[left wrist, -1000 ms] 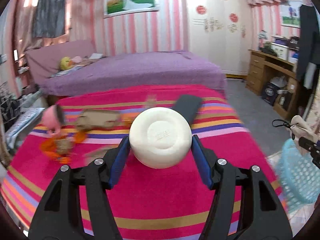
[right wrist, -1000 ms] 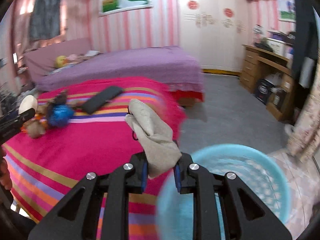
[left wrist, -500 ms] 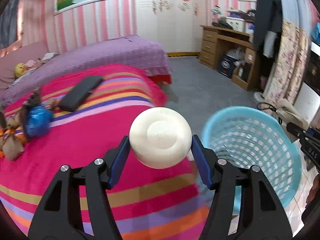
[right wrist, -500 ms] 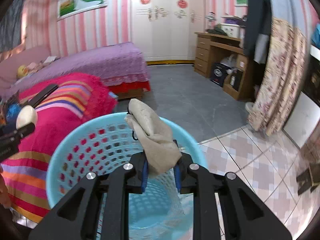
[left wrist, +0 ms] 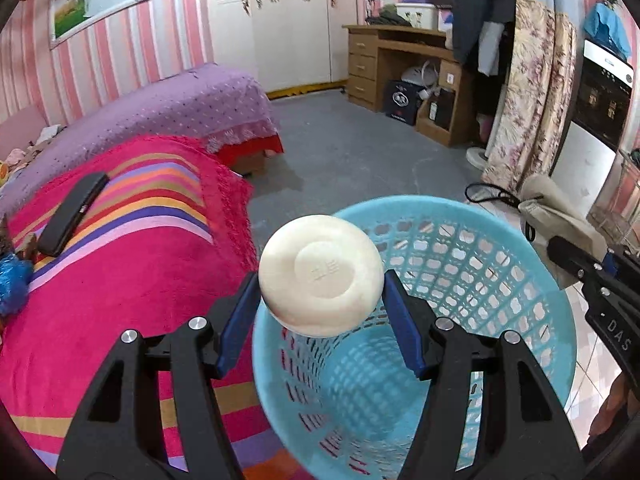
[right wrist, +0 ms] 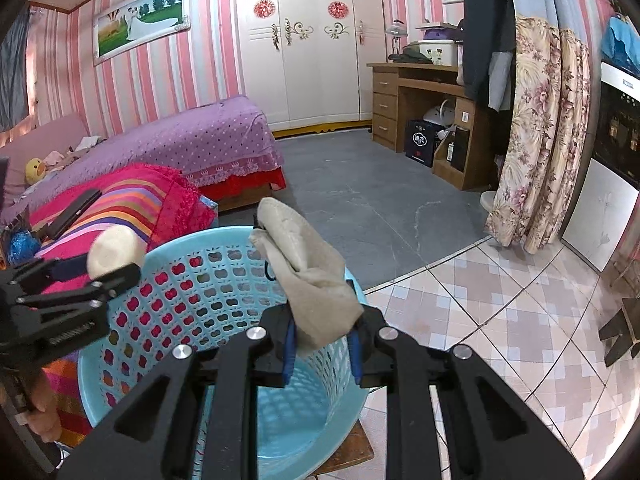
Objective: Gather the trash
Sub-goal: 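Carry the lid and cloth to the blue basket and open both tools, then move both tools back over the bedspread toward the remaining trash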
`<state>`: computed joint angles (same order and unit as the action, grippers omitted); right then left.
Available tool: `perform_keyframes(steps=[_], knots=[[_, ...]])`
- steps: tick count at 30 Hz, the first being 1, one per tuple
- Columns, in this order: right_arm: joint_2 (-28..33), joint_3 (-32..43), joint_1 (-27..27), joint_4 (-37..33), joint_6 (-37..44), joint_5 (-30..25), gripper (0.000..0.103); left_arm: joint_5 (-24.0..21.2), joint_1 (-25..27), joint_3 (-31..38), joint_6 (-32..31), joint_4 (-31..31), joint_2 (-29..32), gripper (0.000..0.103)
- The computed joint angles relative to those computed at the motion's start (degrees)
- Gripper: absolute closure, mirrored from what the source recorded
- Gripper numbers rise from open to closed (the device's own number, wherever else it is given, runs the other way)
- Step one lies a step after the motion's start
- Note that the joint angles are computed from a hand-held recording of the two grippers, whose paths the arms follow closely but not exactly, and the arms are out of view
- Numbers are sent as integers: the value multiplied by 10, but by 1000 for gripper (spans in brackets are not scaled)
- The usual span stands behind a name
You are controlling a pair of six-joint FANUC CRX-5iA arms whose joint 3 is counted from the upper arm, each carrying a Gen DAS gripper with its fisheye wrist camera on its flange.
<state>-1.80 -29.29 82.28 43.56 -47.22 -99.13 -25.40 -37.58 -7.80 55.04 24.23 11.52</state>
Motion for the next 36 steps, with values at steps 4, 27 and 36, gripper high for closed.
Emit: perform_keyframes(steps=[4,27,36], knots=[[-1,-2,-3,3,4,6,82,7,2,2,10,-13,0,19],[45,51,-52,-3,64,36,35,73,100,-75,-70,58,-63,9],[102,121,-81,16,70,-7,8,75,147,-102,-128,110,-85,7]])
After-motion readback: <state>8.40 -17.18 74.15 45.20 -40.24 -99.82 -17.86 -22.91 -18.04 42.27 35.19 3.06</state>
